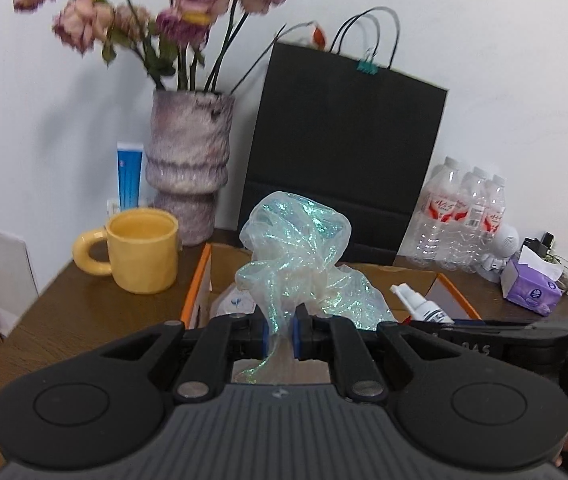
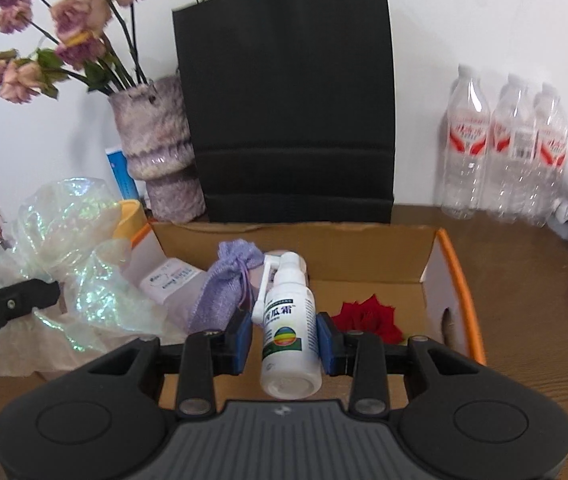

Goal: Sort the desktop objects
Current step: 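Lower the plastic bag into the box with the left tool while the right tool lowers the spray bottle, then open the left tool to drop the bag while the right tool releases the spray bottle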

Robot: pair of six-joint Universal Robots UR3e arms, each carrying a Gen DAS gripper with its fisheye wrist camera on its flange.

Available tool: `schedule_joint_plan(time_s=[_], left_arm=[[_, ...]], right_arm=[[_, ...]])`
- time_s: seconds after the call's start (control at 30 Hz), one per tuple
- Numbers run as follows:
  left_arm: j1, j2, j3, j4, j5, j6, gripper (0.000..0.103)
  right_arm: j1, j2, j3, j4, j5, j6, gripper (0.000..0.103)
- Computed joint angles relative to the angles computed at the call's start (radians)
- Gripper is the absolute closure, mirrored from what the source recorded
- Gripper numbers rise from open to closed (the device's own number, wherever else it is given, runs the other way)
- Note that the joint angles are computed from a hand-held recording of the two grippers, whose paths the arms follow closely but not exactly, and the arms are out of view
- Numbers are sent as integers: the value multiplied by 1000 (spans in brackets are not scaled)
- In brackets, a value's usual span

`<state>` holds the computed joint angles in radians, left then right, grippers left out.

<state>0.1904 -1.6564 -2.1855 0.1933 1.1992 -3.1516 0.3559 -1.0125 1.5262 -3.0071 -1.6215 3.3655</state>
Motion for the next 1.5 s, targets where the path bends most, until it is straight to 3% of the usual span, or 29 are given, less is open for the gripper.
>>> schedule_joint_plan(time_s=[0.47,0.9,1.03,1.13,1.2,1.27,1.3,1.5], left_arm=[[-10,-185,136,-106,35,28,92],[-15,-196,151,-153,44,42,88],[-31,-194,143,-129,75,44,69],[-36,-192,140,-117,87,40,65],[-37,-190,135,-105,94,35,60],[-36,-186,129,-93,97,31,36],[-34,-182,125,-86,93,31,32],[-21,-137,81,-29,73,29,11]], right_arm=[[-30,136,-111,76,173,18,70],[-31,137,-116,120,196,-15,68],[-27,140,-118,114,181,-22,68],[-27,134,-109,106,177,-26,64],[-30,131,-103,99,180,-26,54],[-30,129,-96,83,175,-21,40],[-30,127,-91,72,172,-17,31],[-27,96,-17,-58,149,-5,19]])
